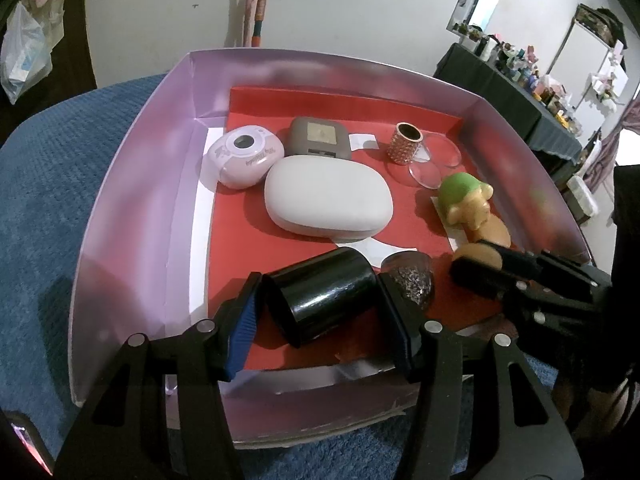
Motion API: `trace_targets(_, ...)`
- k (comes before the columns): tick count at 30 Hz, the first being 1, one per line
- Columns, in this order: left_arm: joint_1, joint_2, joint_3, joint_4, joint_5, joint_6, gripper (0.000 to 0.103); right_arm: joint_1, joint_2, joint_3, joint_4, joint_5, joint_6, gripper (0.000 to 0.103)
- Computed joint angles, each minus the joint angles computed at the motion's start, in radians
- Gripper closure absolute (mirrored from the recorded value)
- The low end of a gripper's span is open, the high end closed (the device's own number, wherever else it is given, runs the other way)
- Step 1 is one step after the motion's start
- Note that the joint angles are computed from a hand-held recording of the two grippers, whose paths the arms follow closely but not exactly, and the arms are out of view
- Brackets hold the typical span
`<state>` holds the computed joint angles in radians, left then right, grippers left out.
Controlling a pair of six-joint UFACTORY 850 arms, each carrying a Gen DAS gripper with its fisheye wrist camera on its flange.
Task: Organize rigid objects
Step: 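Lower the black cylinder and orange dome into the box and open both tools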
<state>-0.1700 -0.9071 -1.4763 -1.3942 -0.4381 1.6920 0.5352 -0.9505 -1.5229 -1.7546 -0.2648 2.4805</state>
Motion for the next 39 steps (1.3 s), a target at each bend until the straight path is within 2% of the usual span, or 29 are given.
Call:
trace_targets(3,0.0,-0.001,-0.001,0.0,0.0,0.0,0.05,-0.004,0.004,0.009,0.036,-0.035,-0.023,0.064)
trace_targets(6,0.0,-0.003,-0.003,-0.001,0.0,-0.001,0.05,-0.01,0.006,0.016,-0.006,-0.039,0.029,0.064)
trace_targets(12,-0.004,-0.004,-0.005,-0.014,0.006,0.006,0.049,-0.006,0.001,0.007,0.035,-0.068,-0.017,0.064)
trace_targets(24,-0.007,-0.006,-0.011,-0.009,0.007,-0.004,0.049,-0.006,0.003,0.014,0.003,-0.065,0.019,0.063)
trace_targets(39,-0.01,-0.008,-0.014,0.0,0.02,-0.009,0.049,0.0,0.003,0.01,0.086,-0.058,-0.064,0.063)
